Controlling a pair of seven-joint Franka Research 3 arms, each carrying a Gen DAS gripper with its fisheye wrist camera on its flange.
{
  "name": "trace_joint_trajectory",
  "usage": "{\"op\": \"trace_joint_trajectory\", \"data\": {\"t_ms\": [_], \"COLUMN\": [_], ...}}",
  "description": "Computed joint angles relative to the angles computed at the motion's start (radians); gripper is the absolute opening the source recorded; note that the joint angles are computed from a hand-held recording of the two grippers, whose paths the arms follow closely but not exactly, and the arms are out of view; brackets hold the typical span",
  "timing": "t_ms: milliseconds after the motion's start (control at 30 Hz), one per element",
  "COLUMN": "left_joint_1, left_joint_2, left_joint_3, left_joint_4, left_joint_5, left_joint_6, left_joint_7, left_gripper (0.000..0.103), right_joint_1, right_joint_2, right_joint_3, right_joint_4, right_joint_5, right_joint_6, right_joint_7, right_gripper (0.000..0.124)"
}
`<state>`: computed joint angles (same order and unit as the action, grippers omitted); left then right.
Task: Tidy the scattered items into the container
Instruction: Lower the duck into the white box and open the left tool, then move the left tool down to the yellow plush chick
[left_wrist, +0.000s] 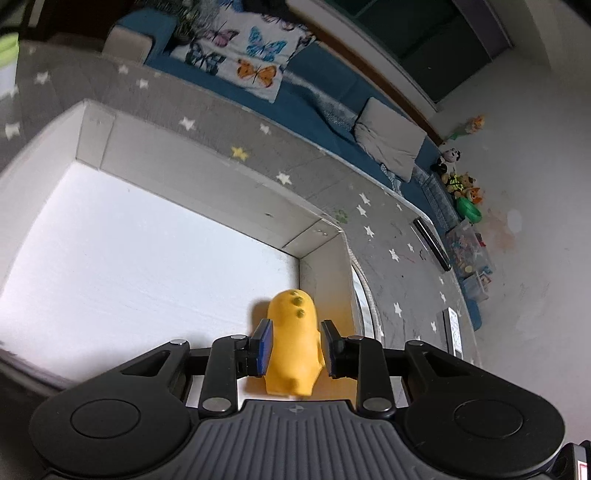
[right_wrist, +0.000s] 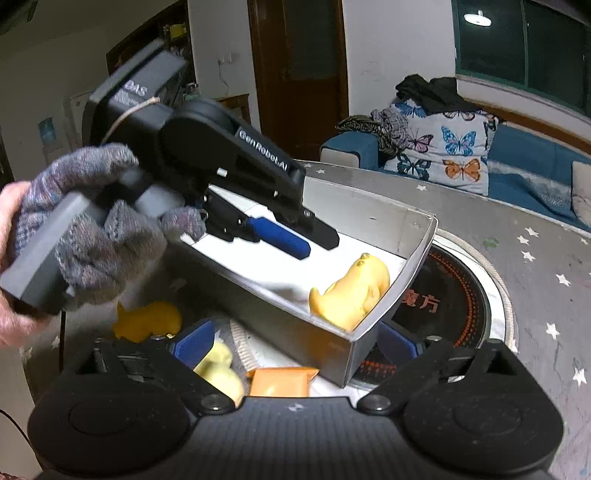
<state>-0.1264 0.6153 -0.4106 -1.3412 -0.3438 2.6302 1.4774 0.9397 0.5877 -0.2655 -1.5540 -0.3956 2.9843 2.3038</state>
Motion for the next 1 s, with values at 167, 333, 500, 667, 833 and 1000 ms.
{"op": "trace_joint_trajectory", "data": {"t_ms": [167,333,500,667,833,1000], "left_joint_1": [0.031,0.055,0.053,0.042,0.030,-0.001], "left_joint_2": [-0.114,-0.227,-0.338,-0.423,-0.475,-0.492], "left_joint_3": [-0.029,-0.044,-0.036,-0.022,-0.016,0.015], "left_joint_4": [-0.167,-0.333,-0.500,-0.626,-0.694,-0.710], "left_joint_5": [-0.027,-0.078,-0.124,-0.184,-0.362,-0.518], "left_joint_6": [0.093,0.176,0.266,0.308,0.300,0.263], "left_joint_7": [0.074,0.129,0.158,0.169,0.248,0.318], "left_gripper": [0.031,0.031,0.031,0.031,0.031,0.031], "right_joint_1": [0.105,0.193,0.230,0.215,0.183,0.116], "right_joint_2": [-0.017,-0.028,-0.030,-0.022,0.006,0.027], "right_joint_3": [-0.099,-0.174,-0.200,-0.166,-0.109,-0.025], "right_joint_4": [-0.055,-0.087,-0.086,-0.063,-0.011,0.023], "right_joint_5": [-0.059,-0.132,-0.226,-0.285,-0.352,-0.354], "right_joint_6": [0.039,0.038,0.035,0.017,-0.037,-0.049], "right_joint_7": [0.110,0.192,0.270,0.306,0.305,0.273], "right_gripper": [0.103,0.103,0.103,0.103,0.103,0.103]}}
